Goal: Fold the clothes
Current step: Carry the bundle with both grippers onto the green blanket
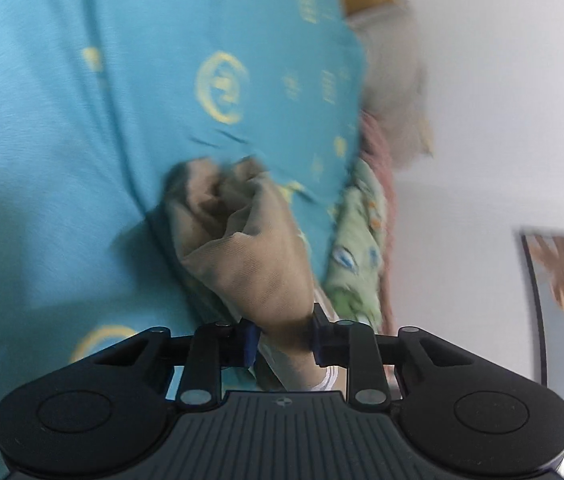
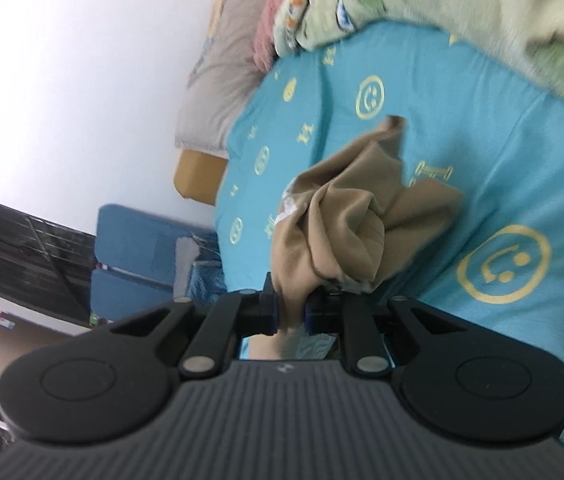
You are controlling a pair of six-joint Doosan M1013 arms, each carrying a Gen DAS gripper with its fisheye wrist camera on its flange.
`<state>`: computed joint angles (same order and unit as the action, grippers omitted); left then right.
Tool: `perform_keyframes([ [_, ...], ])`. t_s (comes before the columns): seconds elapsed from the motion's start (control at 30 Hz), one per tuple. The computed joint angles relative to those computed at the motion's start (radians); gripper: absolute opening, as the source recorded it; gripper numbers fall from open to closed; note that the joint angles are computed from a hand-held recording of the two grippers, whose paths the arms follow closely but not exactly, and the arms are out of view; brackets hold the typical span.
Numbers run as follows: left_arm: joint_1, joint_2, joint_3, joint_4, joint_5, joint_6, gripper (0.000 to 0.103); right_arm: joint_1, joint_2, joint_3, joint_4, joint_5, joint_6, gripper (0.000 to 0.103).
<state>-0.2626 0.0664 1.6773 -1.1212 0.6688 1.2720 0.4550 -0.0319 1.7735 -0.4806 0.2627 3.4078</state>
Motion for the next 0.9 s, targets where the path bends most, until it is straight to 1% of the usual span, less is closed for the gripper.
perform_keyframes([
  [0.07, -0.008, -0.008, -0.005, -0.034, 0.029, 0.047, 0.026, 0.006, -0.040, 0.027, -0.074, 0.007, 0.091, 0.015],
  [0.13, -0.019, -0.008, -0.024, -0.045, 0.076, 0.071, 0.026, 0.011, -0.084, 0.056, -0.152, 0.023, 0.173, 0.015],
  [0.2, -0.034, 0.004, -0.056, -0.043, 0.117, 0.074, 0.026, 0.009, -0.127, 0.081, -0.193, 0.043, 0.203, 0.015],
  [0.27, -0.060, 0.019, -0.097, -0.020, 0.150, 0.061, 0.026, -0.011, -0.163, 0.098, -0.179, 0.056, 0.181, 0.015],
  [0.33, -0.089, 0.044, -0.156, 0.021, 0.185, 0.027, 0.026, -0.054, -0.189, 0.103, -0.082, 0.059, 0.082, 0.015],
  [0.43, -0.145, 0.116, -0.279, 0.075, 0.220, -0.035, 0.024, -0.129, -0.208, 0.082, 0.036, 0.099, -0.086, 0.015],
  [0.47, -0.169, 0.135, -0.317, 0.102, 0.224, -0.044, 0.024, -0.155, -0.210, 0.070, 0.060, 0.116, -0.127, 0.015],
  [0.57, -0.234, 0.223, -0.490, 0.178, 0.251, -0.041, 0.023, -0.244, -0.203, 0.018, 0.095, 0.151, -0.230, 0.015],
  [0.6, -0.255, 0.251, -0.543, 0.188, 0.245, -0.036, 0.023, -0.274, -0.198, -0.002, 0.099, 0.157, -0.259, 0.015],
  [0.63, -0.273, 0.275, -0.590, 0.197, 0.239, -0.019, 0.023, -0.299, -0.193, -0.025, 0.085, 0.163, -0.281, 0.015],
  [0.7, -0.304, 0.359, -0.732, 0.203, 0.237, -0.010, 0.023, -0.343, -0.184, -0.068, 0.018, 0.159, -0.299, 0.015],
  [0.77, -0.327, 0.408, -0.818, 0.173, 0.212, 0.017, 0.023, -0.375, -0.180, -0.100, -0.106, 0.136, -0.245, 0.015],
  [0.83, -0.354, 0.443, -0.869, 0.150, 0.172, 0.081, 0.023, -0.397, -0.179, -0.113, -0.239, 0.118, -0.182, 0.015],
  [0.9, -0.378, 0.455, -0.877, 0.169, 0.138, 0.138, 0.025, -0.410, -0.182, -0.107, -0.351, 0.126, -0.134, 0.015],
])
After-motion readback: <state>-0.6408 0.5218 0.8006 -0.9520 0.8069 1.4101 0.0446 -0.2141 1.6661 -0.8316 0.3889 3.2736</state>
